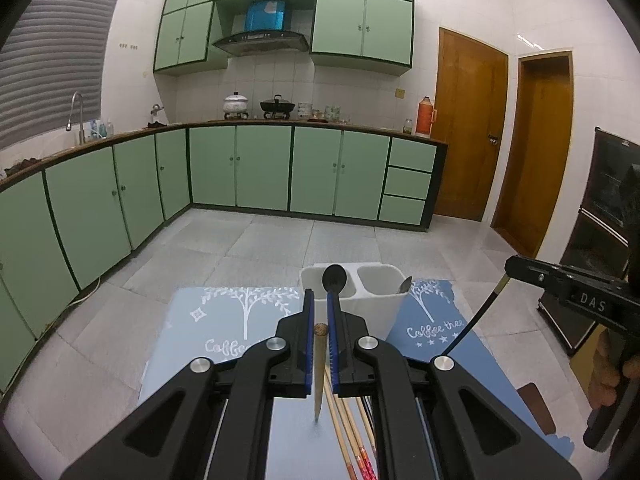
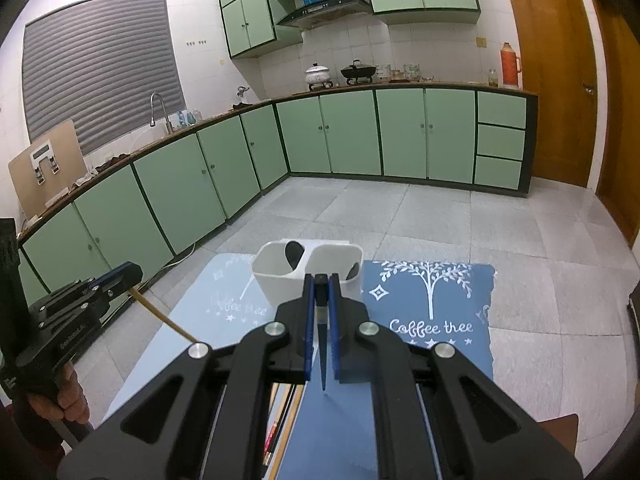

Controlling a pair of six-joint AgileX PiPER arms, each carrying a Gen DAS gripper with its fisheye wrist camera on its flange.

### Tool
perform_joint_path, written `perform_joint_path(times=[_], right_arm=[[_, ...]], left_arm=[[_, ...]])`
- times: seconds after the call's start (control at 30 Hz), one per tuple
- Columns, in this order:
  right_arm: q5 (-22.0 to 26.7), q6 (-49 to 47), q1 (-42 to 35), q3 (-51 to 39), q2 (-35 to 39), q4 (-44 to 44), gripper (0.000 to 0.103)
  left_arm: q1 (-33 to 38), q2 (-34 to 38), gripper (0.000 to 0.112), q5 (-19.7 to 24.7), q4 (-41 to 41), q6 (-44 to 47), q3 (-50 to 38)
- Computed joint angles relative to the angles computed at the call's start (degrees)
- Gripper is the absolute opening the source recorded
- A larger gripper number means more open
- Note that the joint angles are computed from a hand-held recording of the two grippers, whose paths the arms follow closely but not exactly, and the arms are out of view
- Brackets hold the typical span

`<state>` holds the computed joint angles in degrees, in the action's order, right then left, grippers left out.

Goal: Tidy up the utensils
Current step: 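Carry the wooden chopstick into the holder with the left tool while the right tool inserts the black chopstick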

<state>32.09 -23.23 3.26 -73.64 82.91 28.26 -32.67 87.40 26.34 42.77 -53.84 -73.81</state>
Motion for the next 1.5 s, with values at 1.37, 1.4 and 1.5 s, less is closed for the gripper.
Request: perform_joint_path(times=[1.37, 1.4, 1.5], right_arm=[[14.24, 7.78, -1.80, -52.03, 30.12, -7.29, 0.006], [14.75, 8.09, -1.77, -53.49, 31.73, -7.44, 0.006], [15.90, 8.96, -1.34, -56.06, 35.13, -7.99, 0.006]], left_arm=[[5.25, 35.40, 0.006, 12.23, -21.11, 31.95, -66.28], [5.69, 36.98, 0.006, 13.08, -22.33, 32.91, -68.39], [6.79, 40.04, 0.006, 13.66, -23.86, 33.74, -70.24]])
